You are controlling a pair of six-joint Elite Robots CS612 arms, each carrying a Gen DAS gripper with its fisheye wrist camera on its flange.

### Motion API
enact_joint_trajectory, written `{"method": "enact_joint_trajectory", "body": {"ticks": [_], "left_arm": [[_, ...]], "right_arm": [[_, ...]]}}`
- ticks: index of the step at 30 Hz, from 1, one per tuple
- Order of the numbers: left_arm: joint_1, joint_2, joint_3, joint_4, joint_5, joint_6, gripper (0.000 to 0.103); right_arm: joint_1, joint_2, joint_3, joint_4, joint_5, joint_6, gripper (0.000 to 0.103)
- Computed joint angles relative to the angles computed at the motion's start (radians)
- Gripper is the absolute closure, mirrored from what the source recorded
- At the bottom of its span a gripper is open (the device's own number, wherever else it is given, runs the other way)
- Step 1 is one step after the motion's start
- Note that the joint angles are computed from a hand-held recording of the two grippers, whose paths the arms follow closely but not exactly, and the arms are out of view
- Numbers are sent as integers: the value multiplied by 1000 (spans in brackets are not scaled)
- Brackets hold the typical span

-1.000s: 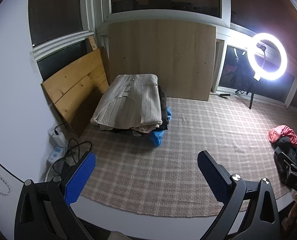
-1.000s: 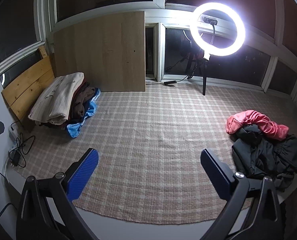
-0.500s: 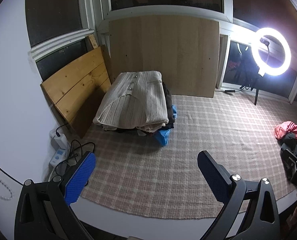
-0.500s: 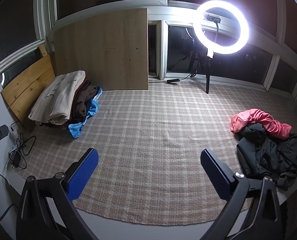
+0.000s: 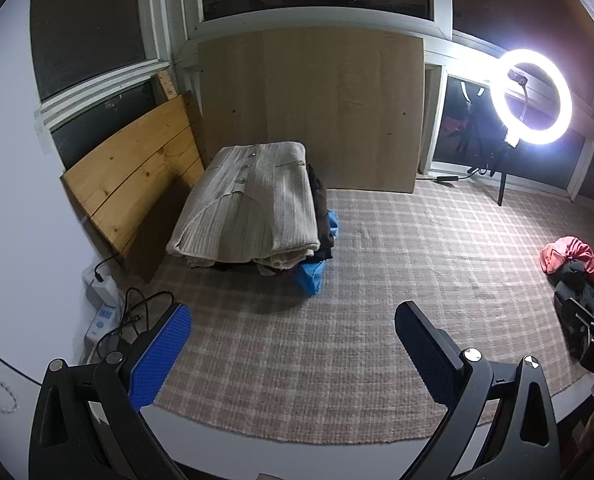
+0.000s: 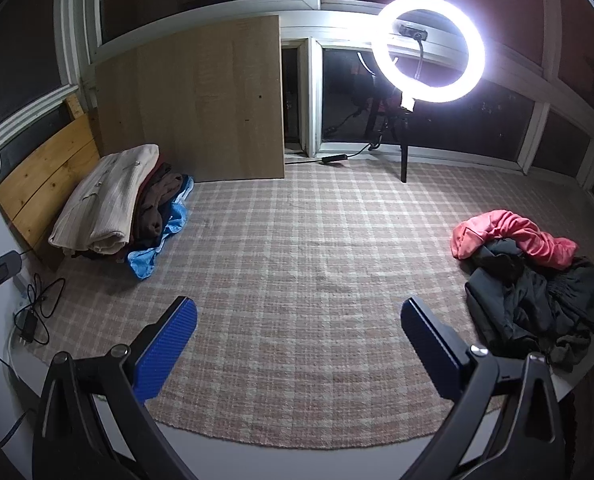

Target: Fold clothes

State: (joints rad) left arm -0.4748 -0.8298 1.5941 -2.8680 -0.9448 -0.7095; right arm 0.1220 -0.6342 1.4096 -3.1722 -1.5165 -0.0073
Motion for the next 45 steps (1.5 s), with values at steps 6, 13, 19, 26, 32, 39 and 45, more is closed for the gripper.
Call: {"method": "enact_joint_trajectory", "body": {"ticks": [6, 13, 19, 26, 32, 39, 45], "left_arm": [[-3, 11, -19, -8, -8, 44, 1], [-5, 25, -42, -29, -39, 94, 1], [-9, 43, -69, -40, -68, 150, 1], [-16, 71, -109, -76, -120, 253, 1], [-15, 98, -150, -92, -211, 322, 1], [-14, 138, -192, -122, -340, 362, 1], [-19, 160, -200, -202, -378, 390, 1]], "right_arm": [[1, -4, 2, 8, -22, 22, 0], [2, -12, 13, 6, -66, 45, 0], [2, -24, 35, -3, -125, 75, 0], [-5, -42, 66, -22, -200, 114, 0], [-13, -53, 90, -33, -253, 154, 0], [-27, -54, 119, -89, -269, 186, 0], [-72, -55, 160, -140, -160, 216, 0]]}}
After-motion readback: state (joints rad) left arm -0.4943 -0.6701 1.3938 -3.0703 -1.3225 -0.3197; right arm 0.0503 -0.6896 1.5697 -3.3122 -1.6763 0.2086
